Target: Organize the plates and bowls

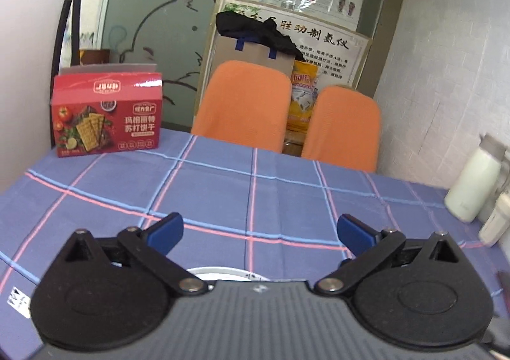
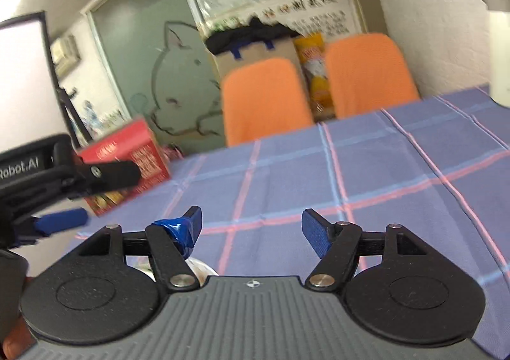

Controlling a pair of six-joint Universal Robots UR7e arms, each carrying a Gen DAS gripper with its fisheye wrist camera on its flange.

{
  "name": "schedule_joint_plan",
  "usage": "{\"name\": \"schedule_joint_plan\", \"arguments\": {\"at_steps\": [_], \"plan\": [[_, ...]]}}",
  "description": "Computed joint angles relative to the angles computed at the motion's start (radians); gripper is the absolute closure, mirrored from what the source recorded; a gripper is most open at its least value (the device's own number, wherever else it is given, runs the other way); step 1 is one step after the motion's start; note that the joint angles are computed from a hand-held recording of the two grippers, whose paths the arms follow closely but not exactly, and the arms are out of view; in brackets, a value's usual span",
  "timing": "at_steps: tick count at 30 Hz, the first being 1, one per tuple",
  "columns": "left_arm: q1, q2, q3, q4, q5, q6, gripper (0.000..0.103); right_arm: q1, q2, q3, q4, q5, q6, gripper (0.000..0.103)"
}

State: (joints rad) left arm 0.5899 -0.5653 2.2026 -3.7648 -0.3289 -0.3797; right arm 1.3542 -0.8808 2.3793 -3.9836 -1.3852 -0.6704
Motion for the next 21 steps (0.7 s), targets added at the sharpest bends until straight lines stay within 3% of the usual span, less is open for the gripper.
{"name": "schedule_joint_plan", "arguments": {"at_steps": [3, 7, 11, 15, 21], "plan": [[-0.031, 0.034, 0.004, 0.061, 0.053, -0.050, 0.000, -0.029, -0.002, 0.038, -0.072, 0.008, -0.026, 0.047], [-0.076, 0.047, 0.044, 0.146, 0.065, -0.148, 0.000, -0.044, -0.008, 0.072, -0.134, -0.019, -0.026, 0.046], [-0.135, 0.036, 0.102, 0.271, 0.066, -0.303, 0.000, -0.018, 0.009, 0.082, -0.196, -0.147, -0.033, 0.045], [-0.203, 0.032, 0.180, 0.345, 0.051, -0.479, 0.000, -0.058, 0.026, 0.134, -0.297, -0.134, -0.079, 0.045], [-0.322, 0.028, 0.269, 0.651, -0.011, -0.806, 0.000, -0.179, 0.066, 0.246, -0.461, -0.058, -0.144, 0.043]]}}
